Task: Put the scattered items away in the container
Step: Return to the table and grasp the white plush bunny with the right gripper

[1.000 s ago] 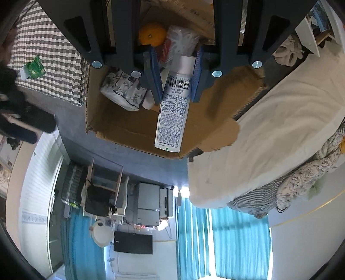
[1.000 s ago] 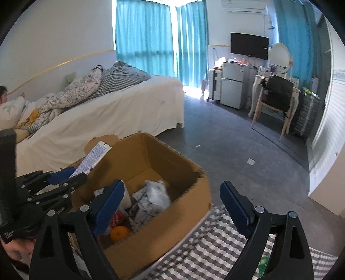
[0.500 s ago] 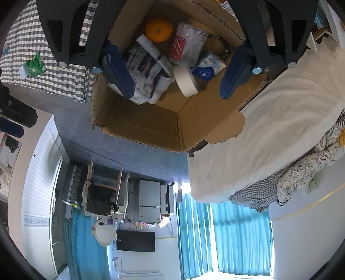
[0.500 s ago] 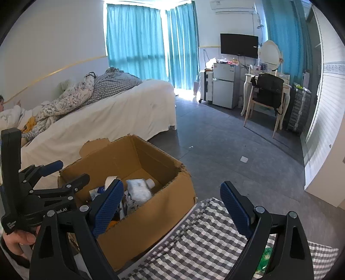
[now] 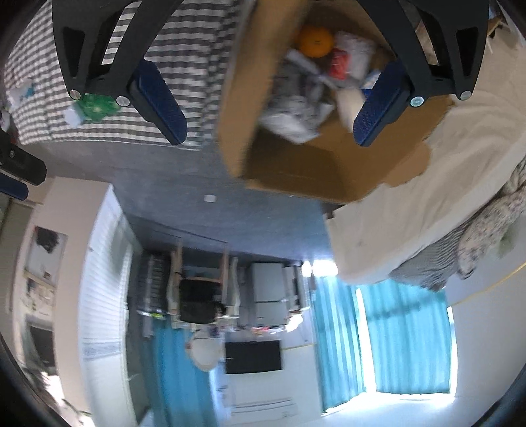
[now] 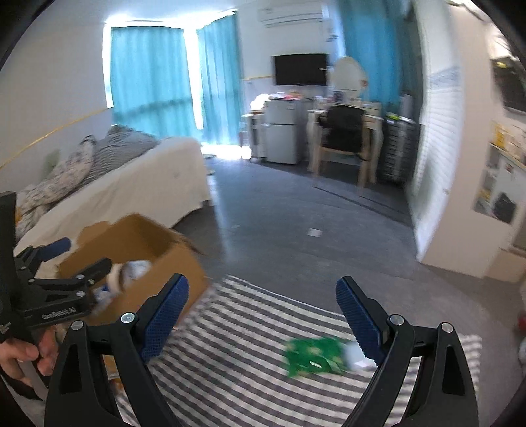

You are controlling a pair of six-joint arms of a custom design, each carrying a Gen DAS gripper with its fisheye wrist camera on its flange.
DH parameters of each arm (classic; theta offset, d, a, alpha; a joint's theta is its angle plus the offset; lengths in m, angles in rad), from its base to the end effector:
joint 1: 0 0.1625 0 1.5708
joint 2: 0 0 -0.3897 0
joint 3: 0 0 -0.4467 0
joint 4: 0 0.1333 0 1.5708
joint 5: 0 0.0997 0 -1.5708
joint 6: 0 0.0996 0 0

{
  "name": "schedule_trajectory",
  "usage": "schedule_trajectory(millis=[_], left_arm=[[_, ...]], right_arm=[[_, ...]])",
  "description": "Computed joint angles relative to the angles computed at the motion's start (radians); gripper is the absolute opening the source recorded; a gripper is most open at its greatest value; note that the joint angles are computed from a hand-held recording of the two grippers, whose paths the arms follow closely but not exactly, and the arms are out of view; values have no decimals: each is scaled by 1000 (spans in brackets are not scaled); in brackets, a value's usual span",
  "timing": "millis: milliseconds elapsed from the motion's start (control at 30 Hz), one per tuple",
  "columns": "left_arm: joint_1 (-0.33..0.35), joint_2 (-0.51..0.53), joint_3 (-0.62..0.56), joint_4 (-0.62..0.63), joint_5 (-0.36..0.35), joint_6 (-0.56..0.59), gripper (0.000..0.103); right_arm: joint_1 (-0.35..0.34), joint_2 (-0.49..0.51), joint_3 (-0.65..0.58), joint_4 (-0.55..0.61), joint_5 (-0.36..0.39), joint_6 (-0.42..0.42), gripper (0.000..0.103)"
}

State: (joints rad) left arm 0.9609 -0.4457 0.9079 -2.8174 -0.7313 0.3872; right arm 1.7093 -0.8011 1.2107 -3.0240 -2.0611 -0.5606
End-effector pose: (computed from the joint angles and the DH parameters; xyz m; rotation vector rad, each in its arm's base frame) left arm -0.3277 -0.8312 0.1547 0.6957 2.1276 -1.0140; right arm 0.1970 -0.7874 0.3064 0.4612 -2.1997 1.1341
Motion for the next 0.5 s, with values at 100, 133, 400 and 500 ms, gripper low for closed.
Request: schedule_trajectory(millis=[100, 133, 400, 500], left_arm=[[-21, 23, -6, 23, -39, -5, 103], [-28, 33, -11, 29, -49, -4, 103], [-70, 107, -55, 81, -114, 3, 103], [-80, 133, -71, 90, -125, 5, 103]], right_arm=[[-32, -70, 71, -48, -59, 31, 95], [-42, -88, 87, -58, -73, 41, 96], [-132, -252, 258, -113, -166, 128, 96], [-165, -293, 309, -109, -172, 149, 96]])
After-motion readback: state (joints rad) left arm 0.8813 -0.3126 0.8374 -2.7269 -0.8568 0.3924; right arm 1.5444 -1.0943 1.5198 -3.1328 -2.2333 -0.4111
